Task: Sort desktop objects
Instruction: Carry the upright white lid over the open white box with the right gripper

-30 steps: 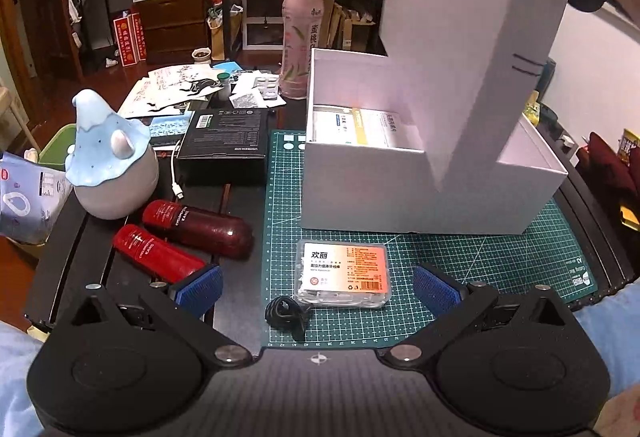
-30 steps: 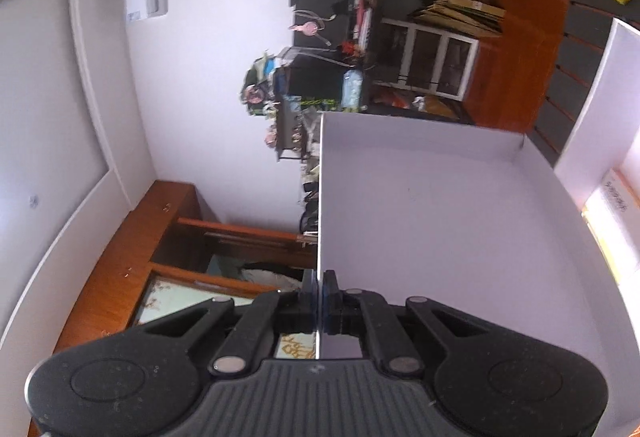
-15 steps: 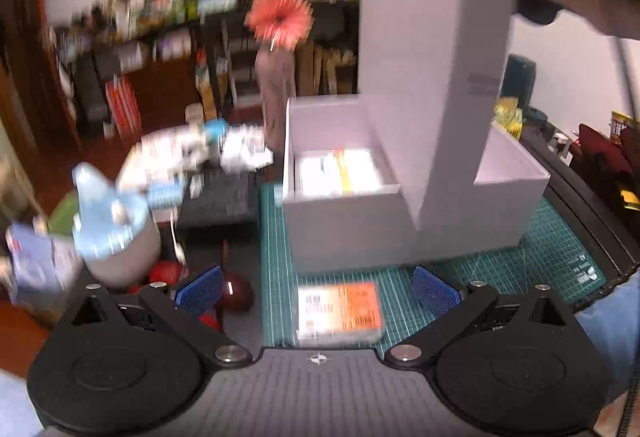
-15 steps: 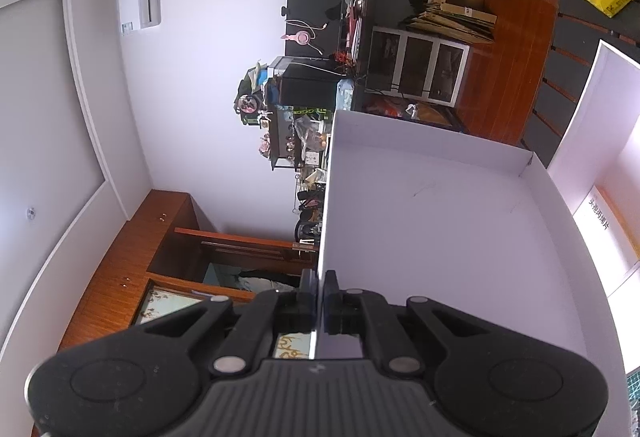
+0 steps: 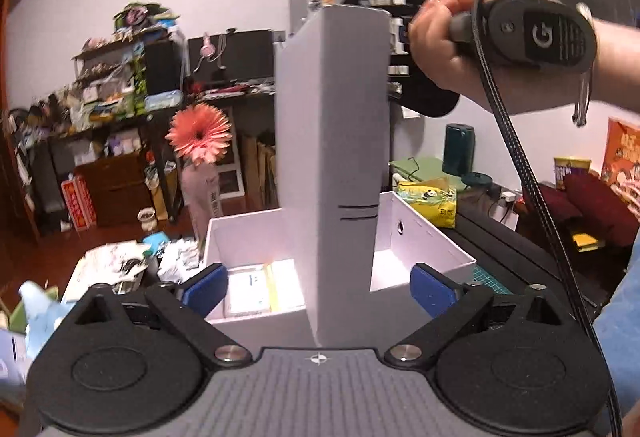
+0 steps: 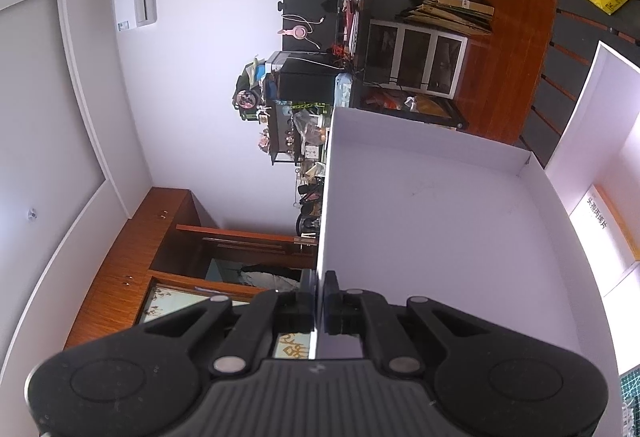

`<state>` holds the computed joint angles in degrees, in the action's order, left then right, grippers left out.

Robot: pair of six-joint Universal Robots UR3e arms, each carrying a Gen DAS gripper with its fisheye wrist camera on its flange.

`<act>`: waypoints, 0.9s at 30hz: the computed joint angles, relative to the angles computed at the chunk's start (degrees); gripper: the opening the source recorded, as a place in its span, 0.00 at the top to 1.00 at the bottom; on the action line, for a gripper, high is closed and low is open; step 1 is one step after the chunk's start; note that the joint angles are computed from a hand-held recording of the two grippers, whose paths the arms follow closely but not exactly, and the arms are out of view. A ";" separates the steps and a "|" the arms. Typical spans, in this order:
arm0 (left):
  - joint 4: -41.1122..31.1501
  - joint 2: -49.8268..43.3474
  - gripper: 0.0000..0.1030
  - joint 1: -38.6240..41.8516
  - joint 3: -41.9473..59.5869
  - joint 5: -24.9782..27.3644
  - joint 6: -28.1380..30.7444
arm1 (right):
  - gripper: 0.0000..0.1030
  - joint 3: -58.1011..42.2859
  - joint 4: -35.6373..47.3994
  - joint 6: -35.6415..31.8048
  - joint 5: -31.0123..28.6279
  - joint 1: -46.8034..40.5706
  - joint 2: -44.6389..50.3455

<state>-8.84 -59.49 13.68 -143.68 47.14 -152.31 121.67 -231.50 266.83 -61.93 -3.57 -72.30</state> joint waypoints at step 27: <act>36.28 -28.72 0.61 -19.23 5.20 19.36 -9.02 | 0.94 -1.97 11.14 -4.69 4.77 -2.45 -6.70</act>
<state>27.44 -88.21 -5.55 -138.47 66.50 -161.33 119.70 -220.37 262.14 -57.16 -6.02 -79.00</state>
